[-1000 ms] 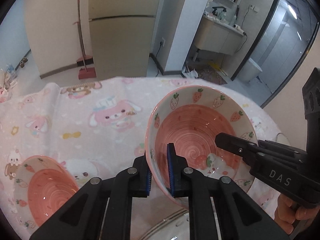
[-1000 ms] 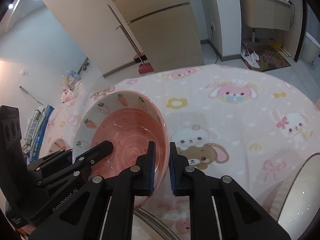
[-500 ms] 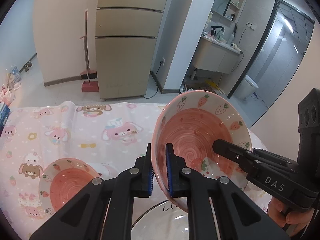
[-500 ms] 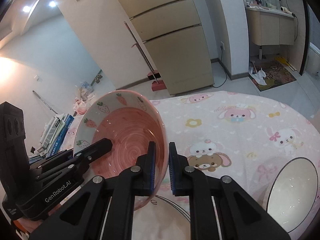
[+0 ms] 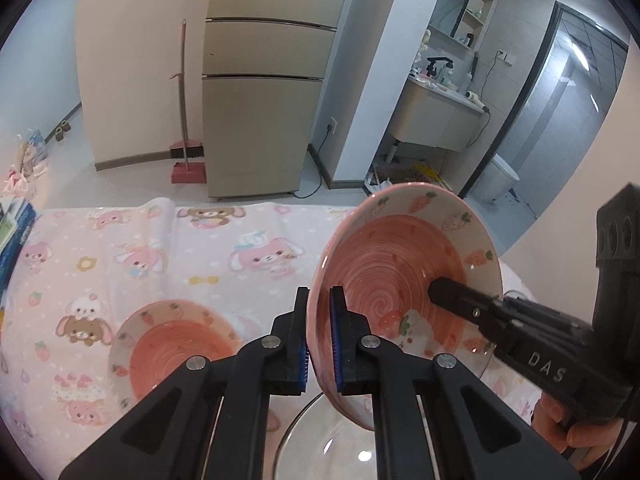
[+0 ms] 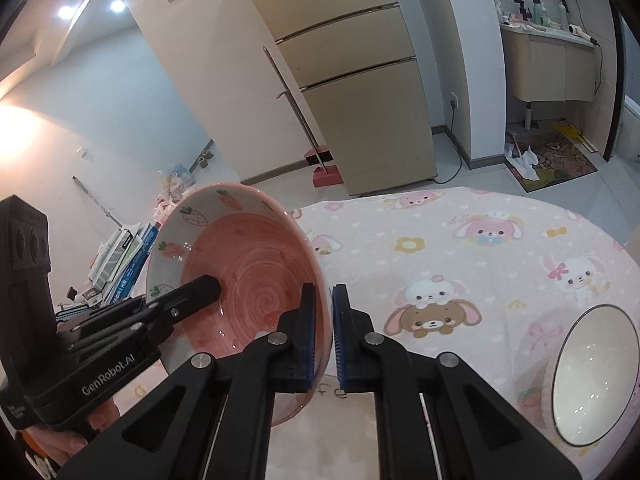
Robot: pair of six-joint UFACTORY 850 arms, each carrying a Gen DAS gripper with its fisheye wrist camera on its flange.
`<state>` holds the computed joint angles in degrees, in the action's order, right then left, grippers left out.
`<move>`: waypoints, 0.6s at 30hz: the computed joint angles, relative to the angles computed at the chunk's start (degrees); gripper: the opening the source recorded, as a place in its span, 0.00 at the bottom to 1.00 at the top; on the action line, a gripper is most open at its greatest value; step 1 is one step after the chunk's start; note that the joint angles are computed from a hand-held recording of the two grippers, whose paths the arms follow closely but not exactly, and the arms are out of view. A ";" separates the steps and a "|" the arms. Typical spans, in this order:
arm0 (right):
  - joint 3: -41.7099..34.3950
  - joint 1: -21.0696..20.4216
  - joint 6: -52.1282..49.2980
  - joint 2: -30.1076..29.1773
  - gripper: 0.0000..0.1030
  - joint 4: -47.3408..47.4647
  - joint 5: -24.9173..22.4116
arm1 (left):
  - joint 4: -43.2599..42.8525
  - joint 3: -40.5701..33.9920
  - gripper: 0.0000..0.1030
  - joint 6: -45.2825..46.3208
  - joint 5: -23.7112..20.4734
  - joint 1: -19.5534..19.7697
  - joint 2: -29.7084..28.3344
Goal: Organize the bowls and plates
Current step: 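Lift the pink bowl with both tools and carry it toward the other pink bowl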
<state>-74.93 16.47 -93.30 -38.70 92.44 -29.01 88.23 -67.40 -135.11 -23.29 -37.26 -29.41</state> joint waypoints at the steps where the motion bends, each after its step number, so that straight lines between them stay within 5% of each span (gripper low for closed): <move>1: 0.29 0.31 0.41 0.33 0.07 -0.40 0.14 | 0.00 0.94 0.09 -0.47 -0.29 -0.14 0.73; 18: 8.16 8.67 -6.51 8.95 0.08 5.63 0.90 | -1.27 17.71 0.09 -6.66 -9.93 -3.41 17.01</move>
<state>-66.78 25.14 -99.81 -29.75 98.07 -28.10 86.95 -49.68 -141.77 -33.22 -40.67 -12.40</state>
